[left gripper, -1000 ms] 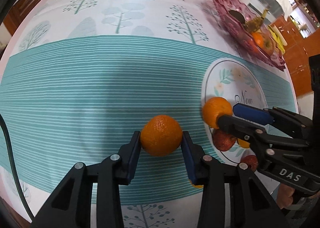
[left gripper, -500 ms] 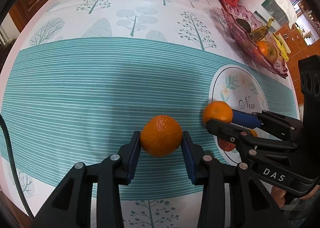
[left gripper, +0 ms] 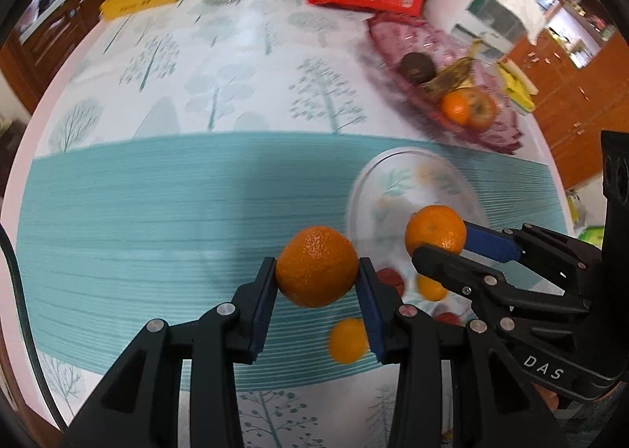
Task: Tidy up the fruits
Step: 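Carry both oranges into the pink bowl and open both tools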
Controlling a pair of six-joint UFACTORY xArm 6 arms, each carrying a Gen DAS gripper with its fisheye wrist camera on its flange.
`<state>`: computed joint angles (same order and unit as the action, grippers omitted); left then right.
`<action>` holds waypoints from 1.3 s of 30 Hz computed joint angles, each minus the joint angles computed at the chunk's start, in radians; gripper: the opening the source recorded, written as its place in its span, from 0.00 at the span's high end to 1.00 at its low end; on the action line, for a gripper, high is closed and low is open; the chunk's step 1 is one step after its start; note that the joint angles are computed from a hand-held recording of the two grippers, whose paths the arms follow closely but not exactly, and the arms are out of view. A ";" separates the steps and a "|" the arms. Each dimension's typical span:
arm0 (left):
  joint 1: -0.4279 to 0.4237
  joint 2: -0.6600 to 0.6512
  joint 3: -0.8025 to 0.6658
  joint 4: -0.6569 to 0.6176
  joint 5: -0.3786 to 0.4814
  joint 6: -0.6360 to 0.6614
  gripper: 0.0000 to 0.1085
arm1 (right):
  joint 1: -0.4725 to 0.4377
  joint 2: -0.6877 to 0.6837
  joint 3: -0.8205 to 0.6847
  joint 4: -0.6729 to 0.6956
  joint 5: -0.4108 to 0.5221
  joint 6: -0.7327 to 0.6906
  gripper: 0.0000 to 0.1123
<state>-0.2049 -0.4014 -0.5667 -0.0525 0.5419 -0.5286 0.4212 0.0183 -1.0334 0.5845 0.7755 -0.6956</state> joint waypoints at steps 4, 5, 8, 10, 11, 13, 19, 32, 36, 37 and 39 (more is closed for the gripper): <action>-0.024 0.008 -0.068 0.029 0.023 0.022 0.64 | -0.034 -0.059 0.019 -0.004 -0.009 0.004 0.67; -0.030 0.013 -0.089 0.038 0.029 0.028 0.64 | -0.048 -0.079 0.021 -0.008 -0.009 0.005 0.67; -0.045 0.037 -0.162 0.067 0.041 0.049 0.64 | -0.083 -0.116 0.014 -0.011 -0.015 0.000 0.67; -0.051 0.055 -0.213 0.090 0.054 0.058 0.64 | -0.102 -0.134 0.004 -0.020 -0.019 0.003 0.67; -0.053 0.065 -0.242 0.103 0.060 0.062 0.64 | -0.116 -0.143 -0.013 -0.029 -0.020 0.007 0.67; -0.054 0.088 -0.295 0.126 0.073 0.068 0.64 | -0.132 -0.149 -0.038 -0.035 -0.023 0.007 0.67; -0.044 0.189 -0.495 0.205 0.116 0.076 0.64 | -0.194 -0.103 -0.186 -0.050 -0.017 0.016 0.67; 0.008 0.520 -0.908 0.316 0.169 0.049 0.64 | -0.271 0.227 -0.613 -0.144 -0.069 0.109 0.67; 0.022 0.628 -0.982 0.311 0.177 0.044 0.64 | -0.278 0.354 -0.728 -0.173 -0.042 0.151 0.67; 0.025 0.650 -0.996 0.306 0.181 0.045 0.64 | -0.279 0.376 -0.743 -0.181 -0.036 0.162 0.67; 0.030 0.708 -1.030 0.287 0.193 0.052 0.64 | -0.280 0.435 -0.787 -0.203 -0.019 0.184 0.67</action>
<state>-0.1746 0.3066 -1.5970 0.2346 0.7347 -0.4767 0.1409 0.4537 -1.8206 0.3813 0.7569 -0.5119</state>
